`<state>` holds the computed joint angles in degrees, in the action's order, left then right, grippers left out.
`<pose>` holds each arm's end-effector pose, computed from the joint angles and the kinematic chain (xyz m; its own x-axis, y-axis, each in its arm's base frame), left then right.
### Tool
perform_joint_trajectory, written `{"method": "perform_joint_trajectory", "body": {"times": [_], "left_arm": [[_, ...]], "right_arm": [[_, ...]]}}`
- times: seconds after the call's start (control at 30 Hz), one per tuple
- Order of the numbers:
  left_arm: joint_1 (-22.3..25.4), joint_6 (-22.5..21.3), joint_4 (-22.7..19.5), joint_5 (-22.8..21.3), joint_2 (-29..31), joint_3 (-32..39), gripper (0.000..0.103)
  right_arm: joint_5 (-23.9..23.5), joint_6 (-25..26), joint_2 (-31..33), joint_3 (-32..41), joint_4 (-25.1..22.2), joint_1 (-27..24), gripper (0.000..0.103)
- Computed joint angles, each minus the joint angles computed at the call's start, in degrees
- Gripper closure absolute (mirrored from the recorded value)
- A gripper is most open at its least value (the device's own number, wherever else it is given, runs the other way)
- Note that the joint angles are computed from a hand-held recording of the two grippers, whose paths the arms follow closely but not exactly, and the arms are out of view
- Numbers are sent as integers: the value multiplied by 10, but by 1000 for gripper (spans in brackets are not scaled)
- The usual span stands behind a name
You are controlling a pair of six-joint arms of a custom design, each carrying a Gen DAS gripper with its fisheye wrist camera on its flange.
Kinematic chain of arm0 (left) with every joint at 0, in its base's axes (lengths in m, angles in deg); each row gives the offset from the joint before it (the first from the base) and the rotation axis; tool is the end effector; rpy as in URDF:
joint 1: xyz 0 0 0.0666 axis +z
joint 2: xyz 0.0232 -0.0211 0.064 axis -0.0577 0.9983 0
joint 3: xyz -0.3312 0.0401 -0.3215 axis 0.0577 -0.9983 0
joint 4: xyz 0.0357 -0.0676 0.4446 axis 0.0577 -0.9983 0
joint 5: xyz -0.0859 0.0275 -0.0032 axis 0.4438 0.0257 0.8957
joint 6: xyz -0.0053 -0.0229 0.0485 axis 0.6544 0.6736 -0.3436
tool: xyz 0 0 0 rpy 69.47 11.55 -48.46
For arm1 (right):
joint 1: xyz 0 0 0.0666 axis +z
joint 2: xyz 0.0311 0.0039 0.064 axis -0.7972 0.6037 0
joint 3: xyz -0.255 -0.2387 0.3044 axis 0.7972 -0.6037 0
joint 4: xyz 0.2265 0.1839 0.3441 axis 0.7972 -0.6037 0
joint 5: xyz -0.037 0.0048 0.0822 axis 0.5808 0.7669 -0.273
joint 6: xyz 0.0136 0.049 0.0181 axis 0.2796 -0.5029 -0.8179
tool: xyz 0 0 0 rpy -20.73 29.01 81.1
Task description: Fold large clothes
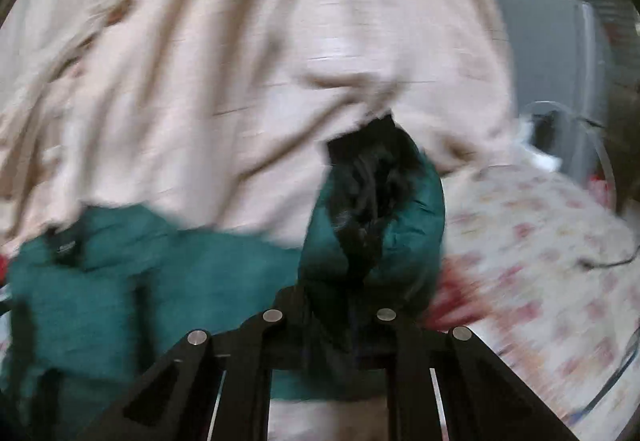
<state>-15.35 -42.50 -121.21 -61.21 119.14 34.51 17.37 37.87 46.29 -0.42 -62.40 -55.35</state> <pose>0.4056 -0.0734 0.4992 -0.5522 -0.5214 -0.6506 -0.5419 0.8175 -0.1952 0.5375 -0.0149 0.5570 -0.5411 -0.1240 -0.8318 -0.2467 0.9689 0.0161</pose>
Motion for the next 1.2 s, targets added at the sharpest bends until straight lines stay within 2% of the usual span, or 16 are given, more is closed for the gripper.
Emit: {"method": "perform_joint_trajectory", "body": {"times": [0.07,0.23,0.3,0.33,0.4,0.47,0.53,0.67,0.77,0.83,0.87,0.93,1.0,1.07,1.13,1.2], "left_arm": [[7,9,-5,9,-8,-4,19],[22,25,-7,24,-18,-10,20],[28,27,-7,31,-17,-11,20],[31,28,-6,37,-15,-11,19],[34,26,-3,47,-9,-9,20],[36,16,4,61,-3,-7,20],[34,6,10,68,4,-3,20],[20,-13,30,85,13,1,19],[-1,-41,49,94,19,5,19],[-19,-60,71,120,22,4,19],[-29,-68,89,152,26,3,19],[-47,-81,112,191,36,7,19],[-66,-86,132,207,50,15,19],[-85,-78,145,215,67,28,19],[-90,-71,158,226,79,35,19],[-93,-73,165,226,91,43,19]], "right_arm": [[-1,7,-19,-26,-14,53,90],[-23,16,-25,-74,-6,158,90],[-66,46,-11,-78,-22,185,90],[-69,74,-2,-78,-41,203,90],[-28,104,9,-77,-71,228,86],[-48,119,15,-72,-91,229,47],[-57,128,8,-74,-94,225,25],[-23,158,-17,-74,-130,216,24],[8,160,-44,-80,-150,190,24],[51,152,-63,-96,-150,169,21],[62,152,-66,-99,-154,153,20],[59,149,-62,-106,-173,129,20],[37,148,-52,-112,-203,106,20],[2,140,-65,-134,-176,89,15],[12,147,-73,-147,-160,90,6],[0,149,-75,-153,-151,84,6]]}}
